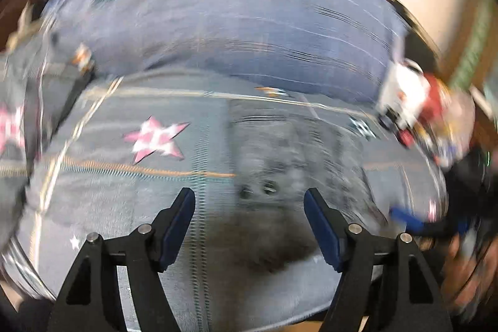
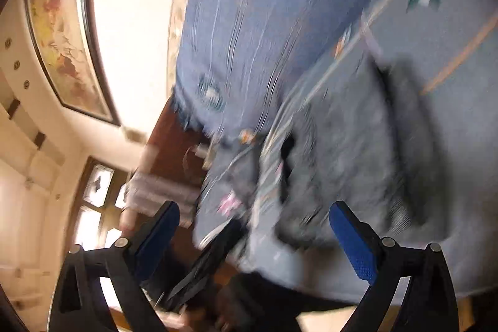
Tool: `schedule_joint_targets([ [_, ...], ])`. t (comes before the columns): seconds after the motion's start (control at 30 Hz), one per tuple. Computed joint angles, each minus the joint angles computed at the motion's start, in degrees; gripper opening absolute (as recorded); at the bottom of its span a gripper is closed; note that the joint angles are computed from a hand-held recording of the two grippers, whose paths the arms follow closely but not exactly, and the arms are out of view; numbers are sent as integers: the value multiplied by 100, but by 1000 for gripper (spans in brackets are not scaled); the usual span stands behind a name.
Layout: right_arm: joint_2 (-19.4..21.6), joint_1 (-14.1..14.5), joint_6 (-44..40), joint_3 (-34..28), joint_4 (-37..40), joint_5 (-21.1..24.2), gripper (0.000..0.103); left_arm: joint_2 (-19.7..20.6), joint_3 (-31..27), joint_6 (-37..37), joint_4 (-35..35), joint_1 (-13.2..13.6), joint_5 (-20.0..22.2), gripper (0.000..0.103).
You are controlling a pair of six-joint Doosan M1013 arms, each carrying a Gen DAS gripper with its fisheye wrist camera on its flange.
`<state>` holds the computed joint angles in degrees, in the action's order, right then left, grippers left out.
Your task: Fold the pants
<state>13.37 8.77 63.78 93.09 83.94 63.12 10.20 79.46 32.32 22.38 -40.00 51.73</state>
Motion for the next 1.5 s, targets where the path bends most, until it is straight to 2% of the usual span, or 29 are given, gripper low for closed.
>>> schedule_joint_targets([
  [0.03, 50, 50, 121, -31, -103, 30, 98, 30, 23, 73, -202, 82, -154, 73],
  [0.1, 100, 127, 519, -9, -730, -342, 98, 104, 14, 262, -372, 100, -215, 73],
  [0.13, 122, 158, 991, 11, -1134, -558, 97, 249, -96, 509, -576, 86, -79, 73],
  [0.17, 207, 128, 1299, 73, -1239, -523, 97, 331, -165, 902, -923, 125, 117, 73],
  [0.2, 196, 96, 1308, 139, -1043, -539, 97, 447, -247, 1086, -1010, 98, 341, 73],
  [0.3, 74, 164, 1590, -117, -1772, -666, 97, 478, -270, 896, -733, 42, 376, 73],
  [0.4, 2, 244, 1339, -451, -2003, -794, 97, 368, -273, 599, -467, 13, 227, 73],
  [0.5, 179, 315, 1115, -945, -2104, -607, 97, 432, -390, 811, -239, -46, 119, 73],
  [0.53, 277, 336, 1083, -1126, -2128, -506, 97, 521, -488, 1034, -350, -47, 222, 73],
  [0.6, 595, 332, 837, -1536, -1827, -61, 97, 801, -769, 1508, -767, -18, 758, 73],
  [0.67, 877, 336, 907, -1855, -1709, 208, 97, 889, -780, 1521, -849, -31, 809, 76],
  [0.7, 1093, 347, 953, -2105, -1842, 397, 97, 890, -769, 1473, -769, -52, 783, 77],
  [0.73, 1202, 383, 1144, -2287, -2272, 371, 97, 901, -781, 1540, -836, -38, 770, 77],
  [0.77, 1301, 415, 1608, -2315, -2986, 119, 97, 909, -792, 1640, -985, -11, 756, 77],
  [0.83, 1461, 403, 2285, -2298, -3514, 226, 97, 868, -769, 1665, -1158, 45, 722, 77],
  [0.87, 1365, 372, 2191, -2167, -3327, 21, 97, 832, -746, 1617, -1148, 53, 670, 77],
  [0.93, 1329, 395, 2352, -2252, -3604, 150, 97, 722, -677, 1479, -1080, 53, 501, 77],
  [1.0, 1249, 406, 2172, -2240, -3475, 105, 97, 596, -565, 1413, -943, 20, 226, 77],
  [1.03, 1221, 406, 2096, -2251, -3357, 114, 97, 599, -563, 1385, -833, -4, 215, 77],
  [1.13, 1139, 381, 1575, -2207, -2697, 40, 97, 899, -783, 1793, -1259, 58, 806, 79],
  [1.17, 1222, 386, 1488, -2299, -2478, 218, 97, 908, -747, 1769, -1386, 91, 763, 81],
  [1.23, 1300, 427, 1447, -2361, -2537, 251, 97, 828, -549, 1678, -1989, 241, 385, 82],
  [1.3, 1502, 498, 1691, -2475, -2991, 320, 97, 822, -555, 1781, -2061, 262, 393, 82],
  [1.33, 1597, 460, 1902, -2483, -2831, 556, 97, 817, -551, 1833, -2060, 269, 377, 82],
  [1.37, 1591, 477, 2103, -2496, -2953, 600, 97, 830, -562, 1849, -2068, 279, 364, 82],
  [1.43, 1495, 654, 2182, -2692, -3694, 465, 97, 832, -534, 1856, -2117, 315, 280, 83],
  [1.5, 1398, 705, 1846, -2748, -3442, 353, 97, 835, -533, 1861, -2061, 302, 278, 83],
])
